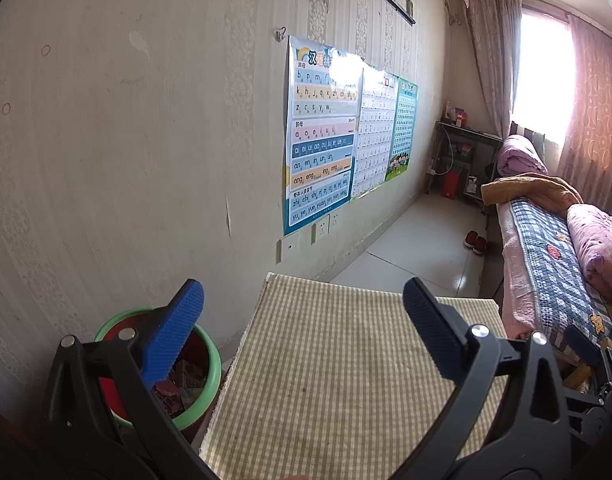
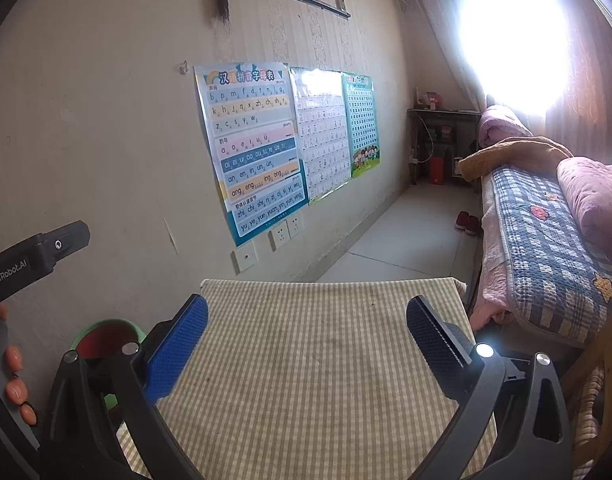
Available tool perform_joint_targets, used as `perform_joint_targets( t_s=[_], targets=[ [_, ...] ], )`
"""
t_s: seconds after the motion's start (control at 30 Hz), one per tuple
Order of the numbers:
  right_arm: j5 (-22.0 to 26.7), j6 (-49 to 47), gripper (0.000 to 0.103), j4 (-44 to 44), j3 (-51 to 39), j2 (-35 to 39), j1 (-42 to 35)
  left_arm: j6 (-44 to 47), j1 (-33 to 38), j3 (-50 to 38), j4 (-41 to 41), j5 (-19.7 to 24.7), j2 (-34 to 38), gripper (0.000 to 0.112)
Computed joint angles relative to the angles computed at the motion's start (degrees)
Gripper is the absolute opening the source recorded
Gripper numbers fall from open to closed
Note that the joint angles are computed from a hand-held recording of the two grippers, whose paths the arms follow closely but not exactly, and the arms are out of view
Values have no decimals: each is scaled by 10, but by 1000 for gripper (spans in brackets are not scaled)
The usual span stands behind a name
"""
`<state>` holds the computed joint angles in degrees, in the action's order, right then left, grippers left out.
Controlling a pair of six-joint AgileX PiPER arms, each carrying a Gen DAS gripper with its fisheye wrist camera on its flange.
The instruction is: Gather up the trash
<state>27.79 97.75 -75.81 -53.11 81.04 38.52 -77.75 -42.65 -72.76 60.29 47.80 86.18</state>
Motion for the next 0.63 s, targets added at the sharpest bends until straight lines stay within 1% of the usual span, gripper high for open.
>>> perform_joint_targets(
  t_s=[0.17, 0.23, 0.33, 0.43, 0.47, 0.53, 0.6, 0.63],
  targets=[
    [-4, -3, 96, 4, 1, 2, -4, 2, 1, 3, -4, -4, 2, 98],
    [-7, -2, 96, 5, 4, 3, -7, 21, 7, -2, -32, -11, 3, 98],
    [-37, -17, 96, 33, 12, 18, -30, 30, 35, 15, -81, -53, -7, 98],
    [-61, -31, 96, 66, 25, 76, -76, 30, 56, 48, -94, -77, -12, 98],
    [-69, -31, 96, 68, 31, 103, -96, 49, 71, 65, -118, -92, -17, 98],
    [-87, -16, 96, 47, 39, 165, -137, 88, 101, 102, -169, -121, -29, 98],
    [-88, -9, 96, 31, 38, 218, -165, 121, 140, 151, -217, -152, -44, 98],
    [-89, 15, 96, 2, 41, 236, -174, 132, 160, 182, -233, -171, -53, 98]
  ],
)
